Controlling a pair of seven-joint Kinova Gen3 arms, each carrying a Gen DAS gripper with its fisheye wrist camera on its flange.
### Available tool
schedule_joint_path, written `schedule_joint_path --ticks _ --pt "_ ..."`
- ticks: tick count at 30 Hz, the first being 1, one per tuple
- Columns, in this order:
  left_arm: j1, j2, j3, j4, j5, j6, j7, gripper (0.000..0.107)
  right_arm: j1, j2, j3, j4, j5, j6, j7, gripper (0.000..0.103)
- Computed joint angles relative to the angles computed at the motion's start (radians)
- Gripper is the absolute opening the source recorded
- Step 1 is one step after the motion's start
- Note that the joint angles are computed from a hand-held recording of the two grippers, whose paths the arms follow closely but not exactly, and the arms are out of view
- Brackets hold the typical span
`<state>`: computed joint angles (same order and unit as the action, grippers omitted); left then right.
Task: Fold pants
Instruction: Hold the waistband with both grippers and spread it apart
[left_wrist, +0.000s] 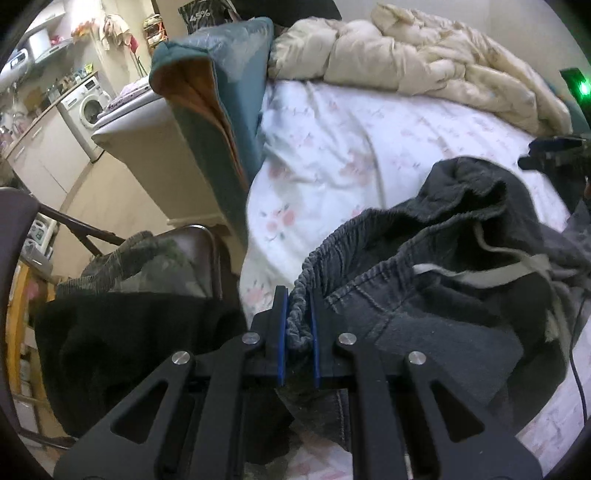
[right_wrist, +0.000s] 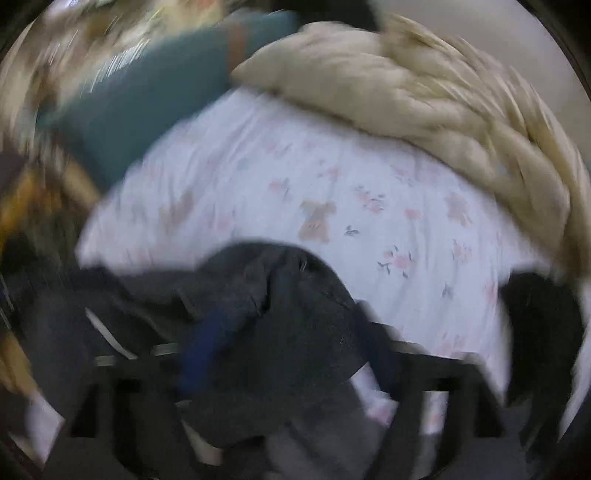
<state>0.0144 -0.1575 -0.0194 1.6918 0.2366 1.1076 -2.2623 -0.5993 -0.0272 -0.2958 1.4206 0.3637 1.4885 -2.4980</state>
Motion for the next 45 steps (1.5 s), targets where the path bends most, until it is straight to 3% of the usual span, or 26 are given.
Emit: schedule_joint_path --ticks 3,6,8,12,13,14,16,21,24,28,31,34,36,37,38,40,45 --pt "0.004 -0.011 0.007 0.009 -0.018 -0.008 0.002 0.009 -0.040 0.122 -0.099 -0.030 0.114 0.107 0.122 0.080" --pt "0.008 -0.016 0.002 0.011 -0.015 -0.008 -0.012 0.009 -0.010 0.200 -0.198 -0.029 0.204 0.133 0.235 0.080" --pt "0.009 -0.012 0.002 0.008 -0.016 -0.006 -0.015 0.009 -0.003 0.230 -0.210 -0.030 0.242 0.124 0.276 0.080" --pt "0.011 -0.005 0.004 0.001 -0.017 0.000 -0.017 0.009 -0.001 0.260 -0.143 -0.064 0.229 0.053 0.288 0.075" --pt "0.011 -0.003 0.004 -0.001 -0.016 0.001 -0.020 0.008 0.011 0.258 -0.129 -0.071 0.192 0.027 0.302 0.056" --pt "0.011 -0.002 0.002 -0.003 -0.013 0.003 -0.023 0.008 0.032 0.253 -0.131 -0.070 0.152 0.000 0.306 0.021" --pt "0.009 -0.001 -0.001 -0.008 -0.002 0.008 -0.025 0.008 0.075 0.248 -0.159 -0.068 0.089 -0.042 0.305 0.000" --pt "0.000 -0.015 -0.037 -0.024 0.075 0.034 -0.056 0.008 0.028 0.141 -0.180 -0.014 0.170 -0.063 0.146 0.000" --pt "-0.006 -0.055 -0.083 -0.033 0.177 0.052 -0.124 0.008 -0.017 0.057 -0.211 -0.073 0.289 0.049 0.024 0.000" --pt "-0.001 -0.128 -0.117 -0.035 0.220 0.079 -0.163 0.008 -0.184 0.001 -0.174 -0.196 0.438 0.211 -0.062 0.000" --pt "-0.003 -0.149 -0.096 -0.056 0.177 0.119 -0.113 0.008 -0.253 0.014 -0.122 -0.312 0.426 0.333 -0.067 0.000" --pt "-0.005 -0.157 -0.055 -0.049 0.113 0.101 -0.056 0.008 -0.206 0.058 -0.186 -0.387 0.397 0.431 -0.052 0.003" --pt "-0.003 -0.162 -0.037 -0.020 0.064 0.057 -0.038 0.008 -0.121 0.077 -0.238 -0.374 0.330 0.429 -0.051 0.012" --pt "0.002 -0.152 -0.042 -0.012 0.055 0.048 -0.039 0.008 -0.098 0.080 -0.247 -0.353 0.303 0.413 -0.043 0.026" --pt "0.008 -0.139 -0.053 -0.010 0.055 0.045 -0.045 0.008 -0.078 0.086 -0.249 -0.333 0.276 0.391 -0.035 0.050" --pt "0.008 -0.114 -0.053 -0.001 0.035 0.024 -0.051 0.008 -0.055 0.091 -0.248 -0.262 0.242 0.328 -0.021 0.077" --pt "-0.008 -0.038 -0.042 -0.008 0.000 0.011 -0.050 0.008 -0.025 0.156 -0.207 -0.140 0.170 0.176 0.087 0.077"
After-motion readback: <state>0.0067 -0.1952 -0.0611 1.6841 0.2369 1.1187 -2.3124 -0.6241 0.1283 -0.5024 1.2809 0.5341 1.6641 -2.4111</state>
